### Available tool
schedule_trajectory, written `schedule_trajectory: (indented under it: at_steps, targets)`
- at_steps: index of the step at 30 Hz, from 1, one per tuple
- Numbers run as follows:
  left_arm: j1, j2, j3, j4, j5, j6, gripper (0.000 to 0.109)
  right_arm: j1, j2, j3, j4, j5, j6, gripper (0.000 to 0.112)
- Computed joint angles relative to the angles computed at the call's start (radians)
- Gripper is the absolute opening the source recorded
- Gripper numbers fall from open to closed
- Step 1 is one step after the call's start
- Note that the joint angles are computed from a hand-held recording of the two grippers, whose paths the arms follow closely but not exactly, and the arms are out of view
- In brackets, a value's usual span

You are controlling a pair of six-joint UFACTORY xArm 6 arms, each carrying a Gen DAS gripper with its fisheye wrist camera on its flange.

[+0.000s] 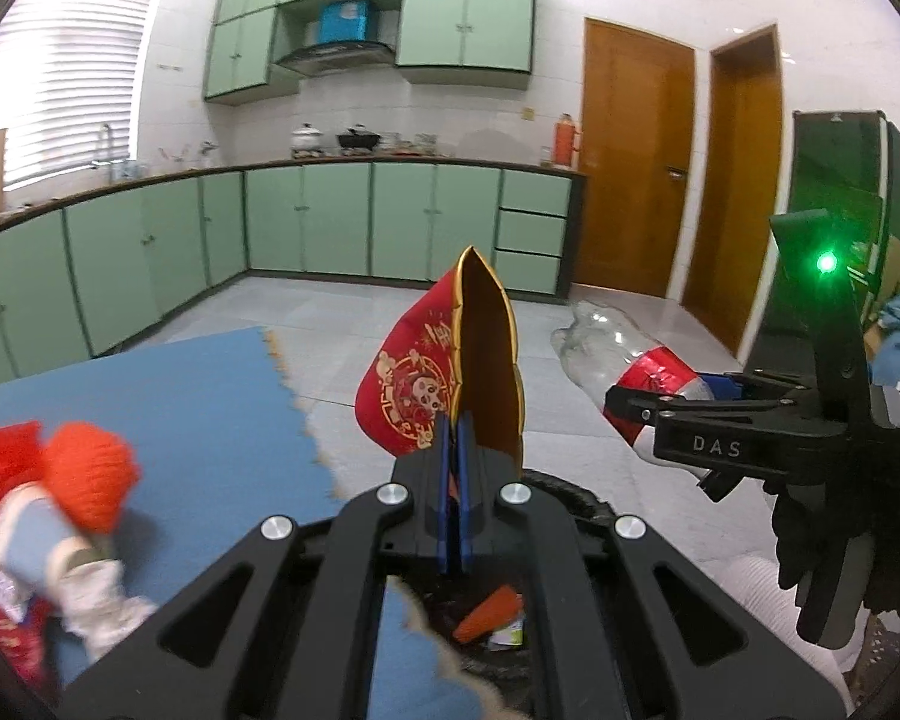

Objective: Collect trash
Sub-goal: 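Carry the red cup and bottle to the bin and release both, then move both open tools back over the trash pile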

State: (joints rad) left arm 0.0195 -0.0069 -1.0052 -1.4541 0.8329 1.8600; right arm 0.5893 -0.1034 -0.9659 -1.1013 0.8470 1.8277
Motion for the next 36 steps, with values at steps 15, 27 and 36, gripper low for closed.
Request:
schedule_trajectory:
  at_steps: [15, 27, 36]
  targets:
    - [-0.122, 0.187, -0.131, 0.114, -0.018, -0.133, 0.030, -0.165, -0.037, 0.159, 0.043, -0.138, 0.015, 0.066]
    - [-0.030, 0.121, -0.119, 0.083, -0.045, -0.117, 0.057, -0.095, -0.042, 0.114, 0.004, -0.074, 0.061, 0.092]
    - [0.142, 0.070, -0.116, 0.066, -0.122, -0.113, 0.077, 0.014, 0.105, -0.100, -0.078, -0.079, 0.077, 0.097]
